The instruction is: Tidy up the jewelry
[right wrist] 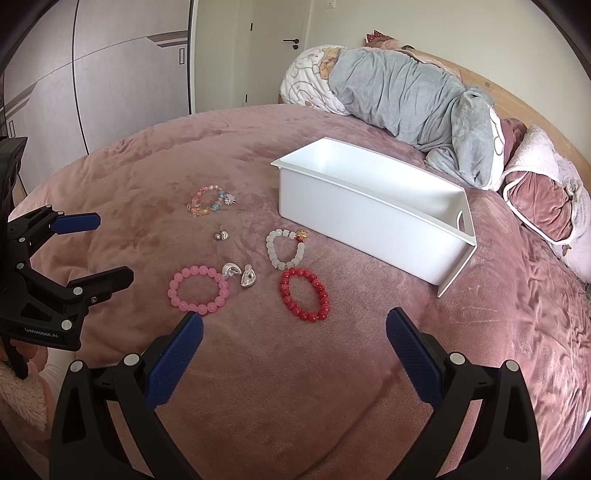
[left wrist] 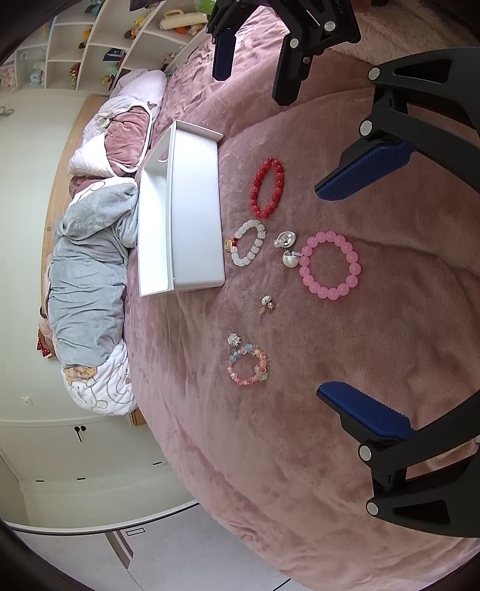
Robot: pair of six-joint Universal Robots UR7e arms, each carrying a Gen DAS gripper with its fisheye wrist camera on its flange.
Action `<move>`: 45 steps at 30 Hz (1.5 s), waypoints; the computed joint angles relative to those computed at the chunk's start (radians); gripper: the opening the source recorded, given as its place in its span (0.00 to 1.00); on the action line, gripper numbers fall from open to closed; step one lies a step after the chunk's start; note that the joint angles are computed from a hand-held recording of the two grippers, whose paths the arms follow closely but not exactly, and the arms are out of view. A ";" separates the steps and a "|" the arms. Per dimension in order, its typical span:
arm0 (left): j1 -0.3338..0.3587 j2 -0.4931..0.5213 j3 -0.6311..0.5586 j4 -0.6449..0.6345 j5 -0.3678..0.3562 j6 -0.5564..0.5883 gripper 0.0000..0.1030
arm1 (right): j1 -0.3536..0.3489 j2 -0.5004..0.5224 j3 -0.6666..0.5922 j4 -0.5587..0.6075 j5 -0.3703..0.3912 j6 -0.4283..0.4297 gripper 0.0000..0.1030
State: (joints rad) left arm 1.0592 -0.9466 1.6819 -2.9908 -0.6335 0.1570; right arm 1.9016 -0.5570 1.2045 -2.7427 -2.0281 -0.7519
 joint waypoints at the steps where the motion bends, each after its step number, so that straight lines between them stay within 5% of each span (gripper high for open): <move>1: -0.002 0.001 0.002 -0.001 -0.001 0.000 0.97 | 0.000 0.000 0.000 0.000 0.000 0.000 0.95; 45: 0.009 0.001 -0.035 0.086 0.001 -0.031 0.97 | 0.001 0.003 -0.028 0.017 0.014 0.009 0.95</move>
State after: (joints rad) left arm 1.0687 -0.9453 1.6468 -2.9048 -0.6326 0.1258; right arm 1.9025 -0.5539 1.1769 -2.7262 -2.0137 -0.7424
